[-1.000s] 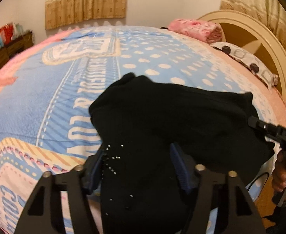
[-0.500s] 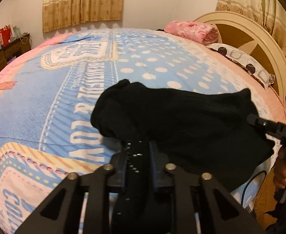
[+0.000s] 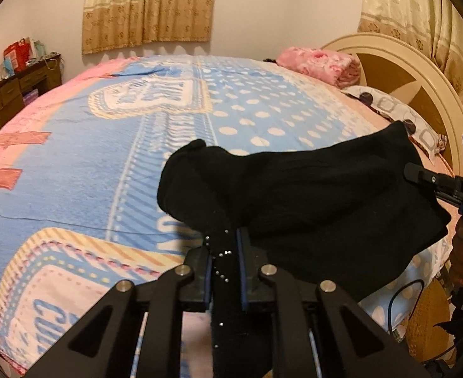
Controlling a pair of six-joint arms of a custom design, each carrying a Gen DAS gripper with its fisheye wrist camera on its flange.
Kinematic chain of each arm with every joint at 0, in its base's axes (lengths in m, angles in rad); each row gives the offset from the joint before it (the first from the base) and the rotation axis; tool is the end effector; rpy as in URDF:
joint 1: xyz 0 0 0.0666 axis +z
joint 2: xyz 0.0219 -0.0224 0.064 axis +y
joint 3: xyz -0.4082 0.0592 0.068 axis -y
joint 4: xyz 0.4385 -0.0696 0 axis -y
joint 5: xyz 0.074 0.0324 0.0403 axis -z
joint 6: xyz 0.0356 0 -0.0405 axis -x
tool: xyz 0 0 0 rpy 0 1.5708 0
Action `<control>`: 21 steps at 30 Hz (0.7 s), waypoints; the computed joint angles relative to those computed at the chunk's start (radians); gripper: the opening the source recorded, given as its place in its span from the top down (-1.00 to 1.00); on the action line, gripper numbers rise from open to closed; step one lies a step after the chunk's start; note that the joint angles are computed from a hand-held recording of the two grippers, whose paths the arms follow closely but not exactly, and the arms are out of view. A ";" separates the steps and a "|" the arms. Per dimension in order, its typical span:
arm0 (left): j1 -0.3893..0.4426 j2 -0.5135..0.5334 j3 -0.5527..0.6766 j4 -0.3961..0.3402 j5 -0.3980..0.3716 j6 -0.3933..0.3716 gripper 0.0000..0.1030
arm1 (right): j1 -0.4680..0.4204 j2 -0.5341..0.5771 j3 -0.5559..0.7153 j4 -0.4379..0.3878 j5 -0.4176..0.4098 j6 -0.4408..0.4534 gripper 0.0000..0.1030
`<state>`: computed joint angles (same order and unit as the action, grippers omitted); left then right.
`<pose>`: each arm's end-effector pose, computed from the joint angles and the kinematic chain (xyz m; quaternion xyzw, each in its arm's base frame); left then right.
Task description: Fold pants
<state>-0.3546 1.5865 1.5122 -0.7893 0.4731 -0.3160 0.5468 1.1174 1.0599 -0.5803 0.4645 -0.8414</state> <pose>0.5589 -0.2246 0.4247 0.3767 0.8345 -0.2263 0.3323 0.3732 0.2080 0.4390 0.2300 0.8446 0.1220 0.4679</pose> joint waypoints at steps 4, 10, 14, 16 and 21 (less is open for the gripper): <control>0.027 0.000 0.019 0.014 -0.001 0.018 0.74 | -0.014 0.041 0.052 0.000 -0.033 0.051 0.48; 0.083 0.019 0.067 0.040 -0.018 0.043 0.74 | -0.050 0.152 0.188 0.004 -0.115 0.169 0.48; 0.119 0.054 0.121 0.054 -0.039 0.064 0.74 | -0.082 0.269 0.329 -0.007 -0.187 0.256 0.48; 0.136 0.080 0.157 0.063 -0.055 0.075 0.74 | -0.093 0.329 0.401 -0.019 -0.216 0.289 0.48; 0.175 0.162 0.266 0.077 -0.097 0.116 0.74 | -0.124 0.518 0.637 -0.066 -0.290 0.366 0.48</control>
<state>-0.1791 1.7482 1.7787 -0.7125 0.3764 -0.2005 0.4230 1.6352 1.6973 -0.6468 0.1749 -0.4752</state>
